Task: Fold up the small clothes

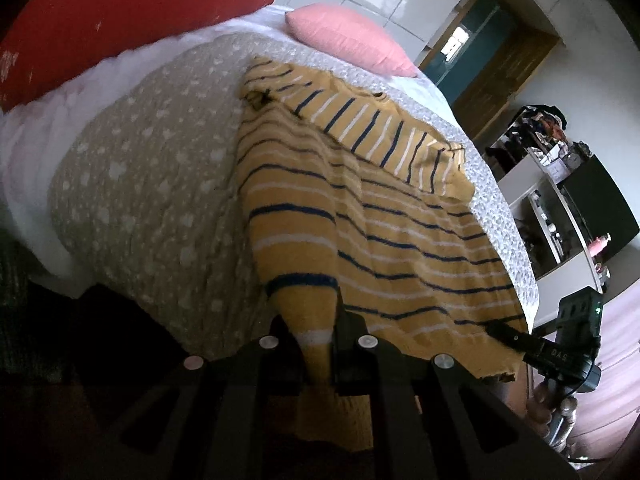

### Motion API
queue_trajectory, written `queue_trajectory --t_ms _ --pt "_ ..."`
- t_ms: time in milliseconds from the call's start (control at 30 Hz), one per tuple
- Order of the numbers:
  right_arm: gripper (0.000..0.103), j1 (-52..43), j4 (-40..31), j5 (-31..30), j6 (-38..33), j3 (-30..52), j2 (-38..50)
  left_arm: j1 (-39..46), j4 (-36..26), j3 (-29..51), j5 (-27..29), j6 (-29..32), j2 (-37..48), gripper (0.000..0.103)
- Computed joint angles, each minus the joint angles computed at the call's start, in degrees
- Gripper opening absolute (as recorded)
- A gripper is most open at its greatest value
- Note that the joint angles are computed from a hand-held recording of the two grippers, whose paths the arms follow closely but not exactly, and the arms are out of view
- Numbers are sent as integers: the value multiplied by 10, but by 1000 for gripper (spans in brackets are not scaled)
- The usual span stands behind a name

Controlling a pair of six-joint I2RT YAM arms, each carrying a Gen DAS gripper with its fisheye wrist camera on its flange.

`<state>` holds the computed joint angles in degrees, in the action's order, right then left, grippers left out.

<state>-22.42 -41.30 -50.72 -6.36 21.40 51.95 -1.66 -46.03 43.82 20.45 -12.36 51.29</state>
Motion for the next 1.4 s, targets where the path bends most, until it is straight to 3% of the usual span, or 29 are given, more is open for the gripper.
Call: queue_trajectory --t_ms 133,400,667,900,1100,1167,1233,1400 --pt "10 66 49 42 70 2 -19 -18 7 23 -19 4 6 8" --pt "10 126 110 73 127 81 6 -10 49 85 -20 11 60 8" --pt "10 206 226 156 187 211 140 -5 114 188 -33 -9 212 8" --pt "10 213 266 161 244 371 332 -20 127 340 -61 -25 388 8" --pt "14 205 230 126 296 539 496 -8 51 558 -34 -49 589 9" --pt "16 202 217 121 321 602 558 3 20 643 5 -72 666 9" --pt "28 198 205 114 342 665 624 13 -11 725 40 -90 734 10" --pt "31 196 195 114 393 771 733 41 -28 841 119 -170 839 14"
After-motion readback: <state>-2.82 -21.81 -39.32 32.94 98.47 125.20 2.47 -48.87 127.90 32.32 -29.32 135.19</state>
